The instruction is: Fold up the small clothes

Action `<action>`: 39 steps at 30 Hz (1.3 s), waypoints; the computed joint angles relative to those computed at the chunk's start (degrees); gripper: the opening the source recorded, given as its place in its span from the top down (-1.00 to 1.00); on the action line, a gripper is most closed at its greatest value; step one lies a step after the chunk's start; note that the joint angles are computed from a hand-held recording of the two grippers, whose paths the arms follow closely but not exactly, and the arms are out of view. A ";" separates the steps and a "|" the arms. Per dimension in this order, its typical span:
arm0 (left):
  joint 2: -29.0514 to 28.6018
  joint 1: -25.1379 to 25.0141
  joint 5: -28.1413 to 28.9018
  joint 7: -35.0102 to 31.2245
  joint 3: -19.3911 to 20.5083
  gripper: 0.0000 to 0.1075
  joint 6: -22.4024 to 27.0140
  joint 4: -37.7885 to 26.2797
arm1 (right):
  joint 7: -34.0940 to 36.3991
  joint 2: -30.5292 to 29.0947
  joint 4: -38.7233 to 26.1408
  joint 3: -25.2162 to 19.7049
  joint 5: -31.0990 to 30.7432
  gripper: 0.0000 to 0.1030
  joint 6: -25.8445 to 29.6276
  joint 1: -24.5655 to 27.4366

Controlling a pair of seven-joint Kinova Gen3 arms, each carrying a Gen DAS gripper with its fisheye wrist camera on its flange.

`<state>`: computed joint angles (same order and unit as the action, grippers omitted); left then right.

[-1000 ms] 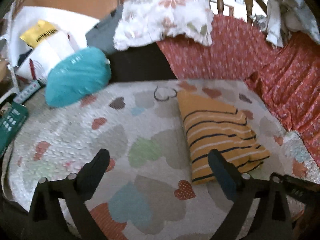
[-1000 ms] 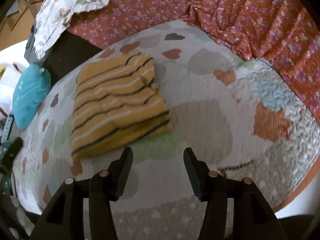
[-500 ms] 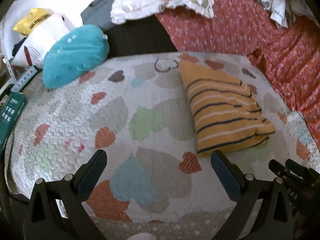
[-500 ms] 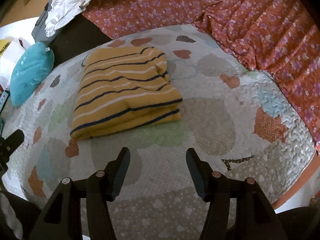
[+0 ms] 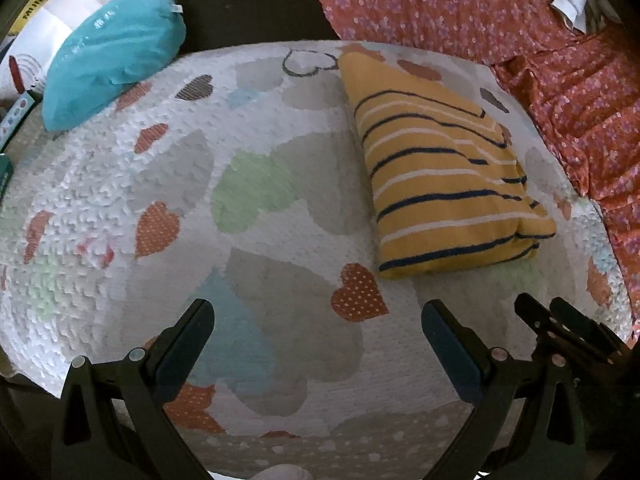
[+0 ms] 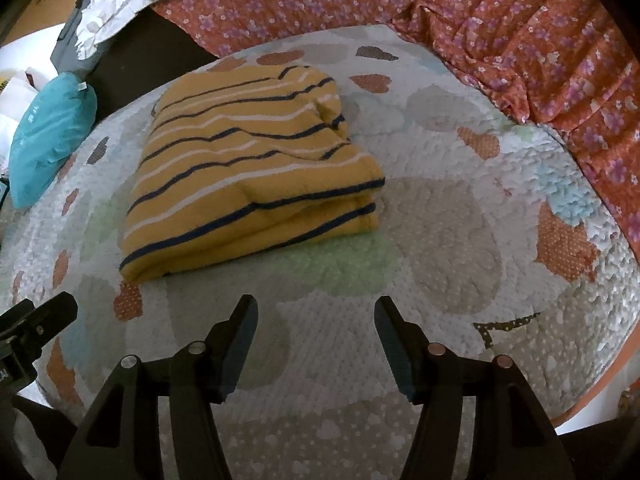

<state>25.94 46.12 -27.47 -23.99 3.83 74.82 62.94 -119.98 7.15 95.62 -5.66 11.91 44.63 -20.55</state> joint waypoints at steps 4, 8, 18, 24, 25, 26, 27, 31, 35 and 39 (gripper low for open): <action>0.33 -1.14 1.54 -1.34 0.44 -0.92 -0.93 -0.20 | -0.65 0.76 -0.60 0.01 1.98 -0.27 0.66 -0.83; 0.52 -2.39 3.70 -2.23 0.58 -0.92 -1.65 -0.30 | -1.50 1.24 -1.01 0.13 4.13 -0.27 0.89 -1.78; 0.82 -3.52 6.00 -2.68 0.31 -0.92 -1.99 -0.27 | -1.82 2.14 -1.75 0.37 5.04 -0.31 1.75 -2.23; 1.30 -3.19 5.76 -2.95 0.15 -0.92 -1.35 -0.76 | -1.71 2.13 -1.49 0.49 5.30 -0.32 1.52 -2.29; 1.40 -3.13 5.74 -2.92 0.11 -0.92 -1.27 -0.84 | -1.82 2.12 -1.51 0.49 5.36 -0.32 1.55 -2.35; 1.45 -3.13 5.77 -2.92 0.09 -0.92 -1.24 -0.90 | -1.83 2.15 -1.52 0.51 5.37 -0.32 1.57 -2.33; 1.48 -3.16 5.82 -2.94 0.07 -0.92 -1.20 -0.91 | -1.90 2.15 -1.49 0.55 5.39 -0.32 1.56 -2.31; 1.61 -3.11 5.87 -2.92 0.01 -0.92 -1.01 -1.00 | -2.03 2.09 -1.35 0.58 5.60 -0.32 1.47 -2.27; 1.55 -3.23 6.18 -2.81 0.03 -0.92 -1.18 -0.79 | -1.93 2.13 -1.39 0.57 5.59 -0.32 1.51 -2.24; 1.57 -3.24 6.24 -2.74 0.03 -0.92 -1.11 -0.85 | -1.94 2.15 -1.43 0.54 5.44 -0.33 1.58 -2.22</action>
